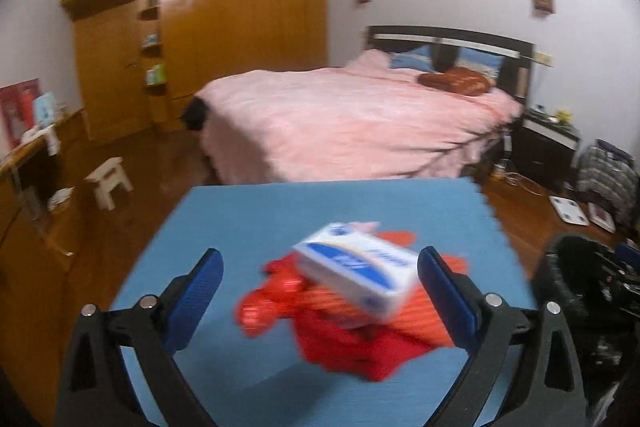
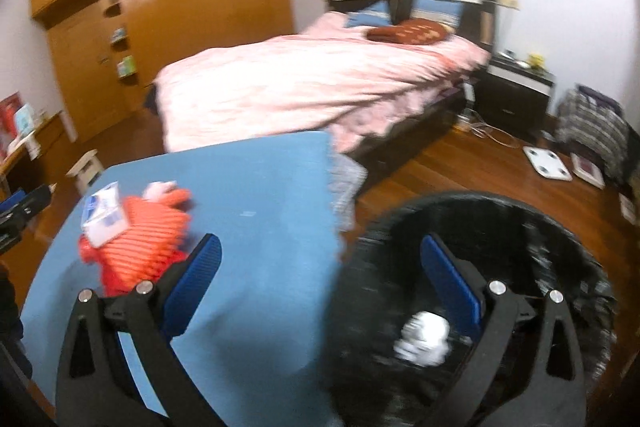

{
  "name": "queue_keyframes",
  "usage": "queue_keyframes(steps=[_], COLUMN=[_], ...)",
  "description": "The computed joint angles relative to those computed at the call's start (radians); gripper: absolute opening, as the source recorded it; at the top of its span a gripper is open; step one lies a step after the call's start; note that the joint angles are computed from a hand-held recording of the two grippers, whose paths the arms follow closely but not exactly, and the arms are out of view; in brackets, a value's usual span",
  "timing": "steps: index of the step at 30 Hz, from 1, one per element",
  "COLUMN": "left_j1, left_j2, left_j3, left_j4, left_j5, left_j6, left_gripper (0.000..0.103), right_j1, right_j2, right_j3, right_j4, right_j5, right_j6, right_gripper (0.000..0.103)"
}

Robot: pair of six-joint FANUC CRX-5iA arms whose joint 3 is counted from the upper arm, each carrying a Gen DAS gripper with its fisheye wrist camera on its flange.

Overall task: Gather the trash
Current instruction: 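Return both tools to the pile and grasp the alcohol pad box with the right gripper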

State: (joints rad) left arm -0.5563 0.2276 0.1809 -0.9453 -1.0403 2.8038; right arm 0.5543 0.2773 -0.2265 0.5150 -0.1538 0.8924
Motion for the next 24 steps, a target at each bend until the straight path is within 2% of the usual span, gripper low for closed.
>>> queue_keyframes(steps=[5,13,15,24], left_j1=[0.039,0.092,0.103,0.141], left_j2=[-0.037,-0.068,-0.081,-0.115], left_j3=[-0.057,-0.116,-0.135,-0.193], left_j4=[-0.013,0.002,0.001,0.011], left_j5=[-0.012,0.006,0.006,0.022], left_j6=[0.043,0.045,0.055,0.084], left_gripper=[0.096,0.096,0.096,0.096], right_j1=[0.087,0.146,0.156,0.177], right_j2=[0.058,0.129,0.150,0.208], right_j3=[0.140,0.342,0.384,0.460], right_j4=[-0.275,-0.619,-0.661,-0.714], right_j5=[-0.059,-0.174,-0.199,-0.258], right_j6=[0.301,0.654,0.698,0.761], right_gripper=[0.097,0.097,0.097,0.097])
